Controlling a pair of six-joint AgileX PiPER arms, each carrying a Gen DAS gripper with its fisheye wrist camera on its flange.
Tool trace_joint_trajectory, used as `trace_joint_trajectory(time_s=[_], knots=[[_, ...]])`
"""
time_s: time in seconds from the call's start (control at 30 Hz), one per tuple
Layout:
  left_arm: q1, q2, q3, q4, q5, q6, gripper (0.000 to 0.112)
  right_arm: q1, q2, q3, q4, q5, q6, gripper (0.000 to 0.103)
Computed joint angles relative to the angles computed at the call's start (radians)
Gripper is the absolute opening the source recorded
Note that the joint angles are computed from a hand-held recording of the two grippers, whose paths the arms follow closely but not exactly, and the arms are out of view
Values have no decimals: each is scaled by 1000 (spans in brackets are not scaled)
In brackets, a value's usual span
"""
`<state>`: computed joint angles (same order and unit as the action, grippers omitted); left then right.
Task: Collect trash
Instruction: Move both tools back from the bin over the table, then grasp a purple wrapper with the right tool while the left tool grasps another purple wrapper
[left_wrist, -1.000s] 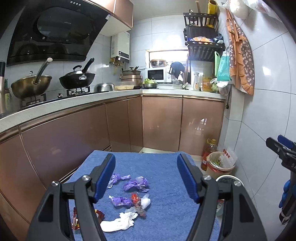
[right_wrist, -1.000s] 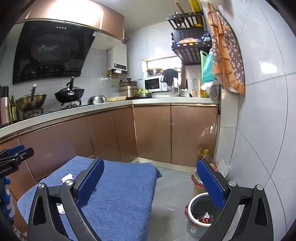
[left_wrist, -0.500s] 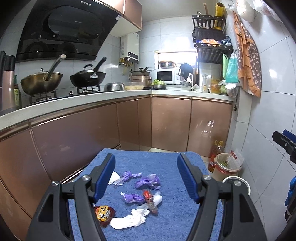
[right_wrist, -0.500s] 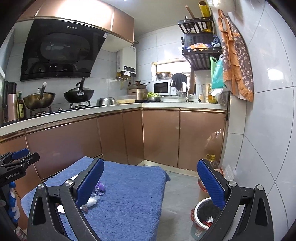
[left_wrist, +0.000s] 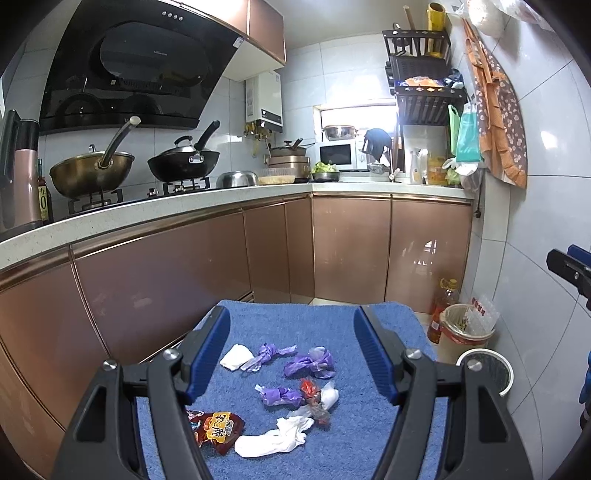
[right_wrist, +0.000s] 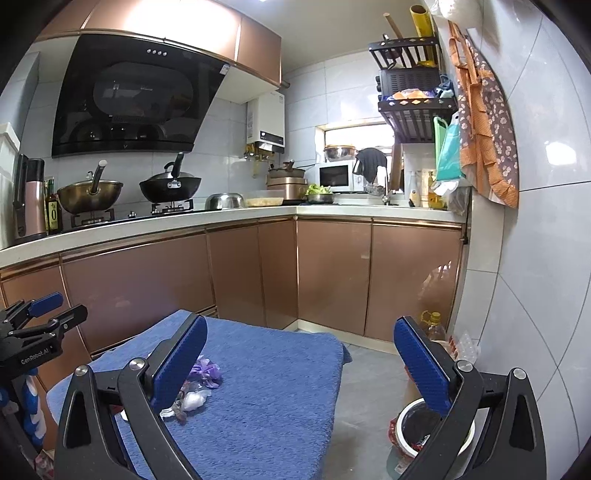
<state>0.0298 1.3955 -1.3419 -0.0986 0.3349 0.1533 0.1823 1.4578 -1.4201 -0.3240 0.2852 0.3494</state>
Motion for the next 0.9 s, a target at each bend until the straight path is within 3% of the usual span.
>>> trace_joint_trajectory(time_s=[0.33, 0.63, 0.77, 0.9], knots=[[37, 83, -46, -77, 12, 83, 68, 18, 79, -69, 30, 8, -25, 100], [134, 206, -120, -210, 37, 217, 68, 28, 219, -205, 168, 57, -162, 100], [202, 301, -200, -281, 98, 291, 68, 26, 304, -290, 273, 92, -258, 100], [259, 433, -334, -377, 252, 381, 68, 26, 433, -439, 405, 168, -380, 97]])
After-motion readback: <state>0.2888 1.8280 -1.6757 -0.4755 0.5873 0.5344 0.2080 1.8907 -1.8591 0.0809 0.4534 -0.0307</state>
